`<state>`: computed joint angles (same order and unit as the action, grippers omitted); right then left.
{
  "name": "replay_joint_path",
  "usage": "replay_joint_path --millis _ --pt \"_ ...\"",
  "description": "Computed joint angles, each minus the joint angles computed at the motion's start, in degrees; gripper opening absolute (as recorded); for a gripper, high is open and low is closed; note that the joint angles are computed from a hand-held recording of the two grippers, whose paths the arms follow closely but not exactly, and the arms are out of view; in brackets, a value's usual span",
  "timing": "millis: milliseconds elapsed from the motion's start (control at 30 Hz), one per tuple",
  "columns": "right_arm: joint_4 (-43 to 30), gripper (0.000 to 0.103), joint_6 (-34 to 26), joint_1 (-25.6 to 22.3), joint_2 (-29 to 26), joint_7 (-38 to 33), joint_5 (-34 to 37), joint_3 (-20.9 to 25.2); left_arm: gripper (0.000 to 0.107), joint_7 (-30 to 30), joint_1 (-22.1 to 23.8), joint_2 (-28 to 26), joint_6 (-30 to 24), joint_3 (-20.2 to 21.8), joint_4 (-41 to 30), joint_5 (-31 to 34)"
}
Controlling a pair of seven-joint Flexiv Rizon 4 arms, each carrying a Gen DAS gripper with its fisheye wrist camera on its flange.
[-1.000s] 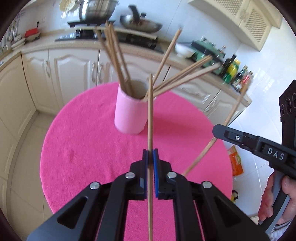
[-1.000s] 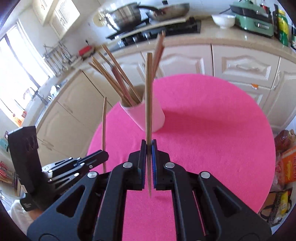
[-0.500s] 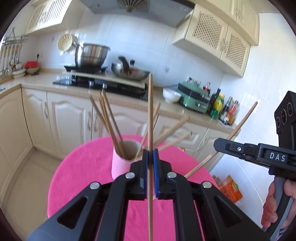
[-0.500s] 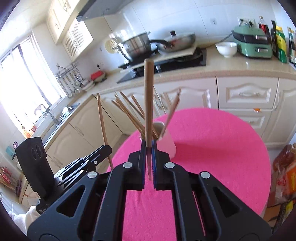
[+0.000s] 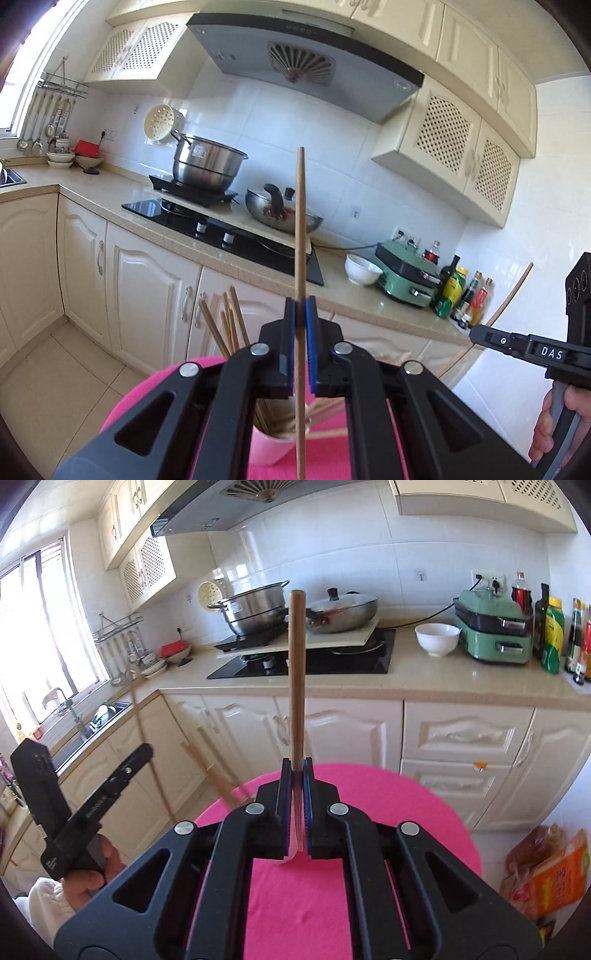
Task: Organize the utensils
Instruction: 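Lift the left-held chopstick over the pink cup while the right tool carries its chopstick there, then lower both chopsticks into the pink cup and open both grippers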
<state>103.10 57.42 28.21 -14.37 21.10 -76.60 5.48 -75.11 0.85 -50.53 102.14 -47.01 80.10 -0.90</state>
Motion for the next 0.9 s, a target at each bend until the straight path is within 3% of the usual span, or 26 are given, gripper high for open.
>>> replay_joint_path --millis 267,333,533,667,900 --pt "-6.2 0.006 7.3 -2.7 -4.2 -0.9 -5.5 -3.5 0.006 -1.5 -6.7 -3.8 1.5 5.5 -9.4 -1.5" --pt "-8.8 0.006 10.6 -2.9 -6.3 -2.1 -5.9 -4.1 0.006 -2.5 -8.8 -4.1 2.2 8.7 -10.9 -2.2" --pt "-13.7 0.006 16.1 -1.4 -11.8 -12.4 2.7 -5.0 0.006 -5.0 -12.1 -6.3 2.3 13.3 -13.7 -3.2" --pt "-15.0 0.006 15.8 0.5 -14.2 -19.6 8.7 -5.4 0.006 -6.7 -13.8 -6.9 2.8 16.8 -14.4 -4.1" --pt "-15.4 0.006 14.8 4.6 -15.5 -25.0 13.6 -8.7 0.006 -8.0 -15.2 -6.3 4.3 20.8 -13.1 -3.7"
